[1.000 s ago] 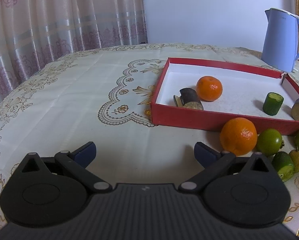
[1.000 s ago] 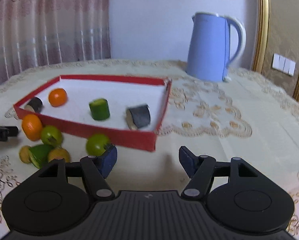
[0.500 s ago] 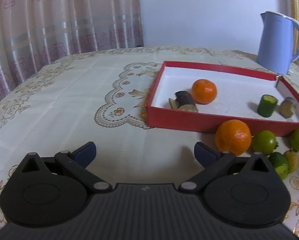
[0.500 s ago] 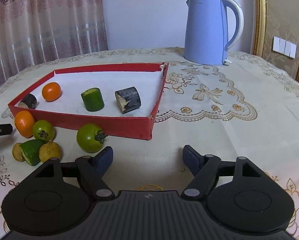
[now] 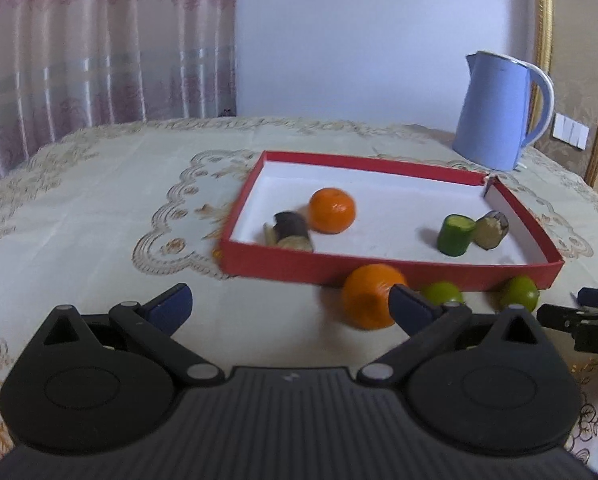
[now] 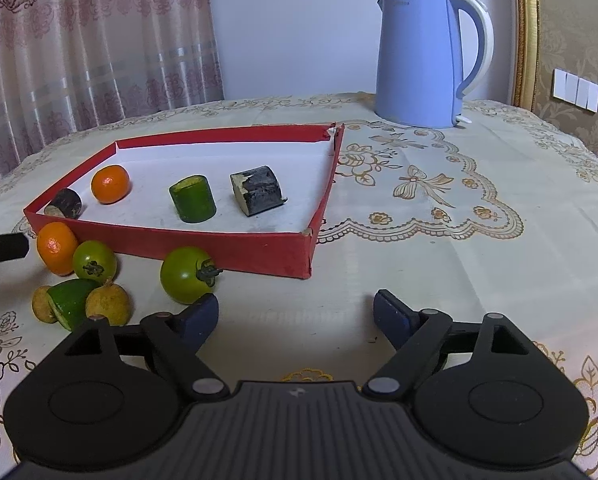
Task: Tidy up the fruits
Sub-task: 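Withdraw the right tool from the tray, then move the left tool to the loose mandarin and close on it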
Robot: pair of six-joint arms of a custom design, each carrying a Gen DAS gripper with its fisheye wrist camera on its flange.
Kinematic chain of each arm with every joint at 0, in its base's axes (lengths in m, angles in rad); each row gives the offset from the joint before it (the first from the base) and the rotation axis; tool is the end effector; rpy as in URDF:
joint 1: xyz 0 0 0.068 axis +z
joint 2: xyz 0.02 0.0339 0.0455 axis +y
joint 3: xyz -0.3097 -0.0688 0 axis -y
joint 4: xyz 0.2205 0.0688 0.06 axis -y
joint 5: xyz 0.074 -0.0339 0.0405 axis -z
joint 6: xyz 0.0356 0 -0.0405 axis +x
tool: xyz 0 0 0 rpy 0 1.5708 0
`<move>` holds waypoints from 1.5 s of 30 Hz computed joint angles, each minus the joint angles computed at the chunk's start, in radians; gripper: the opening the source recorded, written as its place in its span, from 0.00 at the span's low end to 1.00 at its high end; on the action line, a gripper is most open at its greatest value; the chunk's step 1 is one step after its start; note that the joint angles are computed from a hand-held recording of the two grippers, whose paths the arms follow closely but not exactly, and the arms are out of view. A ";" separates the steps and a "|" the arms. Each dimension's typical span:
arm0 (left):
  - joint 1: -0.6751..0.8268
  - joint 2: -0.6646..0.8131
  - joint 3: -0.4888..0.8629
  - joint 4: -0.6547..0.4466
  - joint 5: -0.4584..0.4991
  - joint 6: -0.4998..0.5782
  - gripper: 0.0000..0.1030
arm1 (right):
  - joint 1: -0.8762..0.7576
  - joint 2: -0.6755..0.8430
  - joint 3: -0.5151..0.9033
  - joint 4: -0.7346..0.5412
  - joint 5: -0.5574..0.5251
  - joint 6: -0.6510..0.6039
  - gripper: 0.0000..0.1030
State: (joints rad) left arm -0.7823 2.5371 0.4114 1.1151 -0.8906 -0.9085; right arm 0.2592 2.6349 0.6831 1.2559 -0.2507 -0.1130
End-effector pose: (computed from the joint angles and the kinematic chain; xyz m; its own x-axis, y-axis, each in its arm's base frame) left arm 0.2045 -0.1643 -0.0112 -0.4881 -0.2142 -0.8461 -0.3814 0.9243 -0.0140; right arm 0.3339 0.0977 -0.0328 -0.5670 -0.2633 -0.7805 -0.4994 0.8634 0.0715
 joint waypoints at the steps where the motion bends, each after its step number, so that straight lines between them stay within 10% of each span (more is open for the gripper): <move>1: 0.002 -0.009 0.017 -0.024 0.003 0.025 1.00 | -0.001 0.000 0.000 0.000 -0.001 0.000 0.82; 8: 0.027 -0.016 0.143 -0.190 0.024 0.133 1.00 | -0.001 0.000 0.000 0.000 -0.003 0.001 0.83; 17: 0.080 0.016 0.142 -0.075 0.124 0.208 1.00 | -0.001 0.001 0.000 0.002 -0.003 0.001 0.83; 35: 0.067 0.047 0.104 0.112 0.248 0.333 0.39 | 0.008 0.003 -0.001 0.003 0.014 -0.009 0.83; 45: 0.048 0.046 0.109 0.071 0.175 0.286 0.38 | 0.009 0.003 -0.001 0.003 0.015 -0.008 0.84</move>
State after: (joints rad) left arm -0.7346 2.5830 0.5208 1.1863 -0.7159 -0.6225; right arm 0.2677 2.6378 0.6824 1.2587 -0.2359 -0.1215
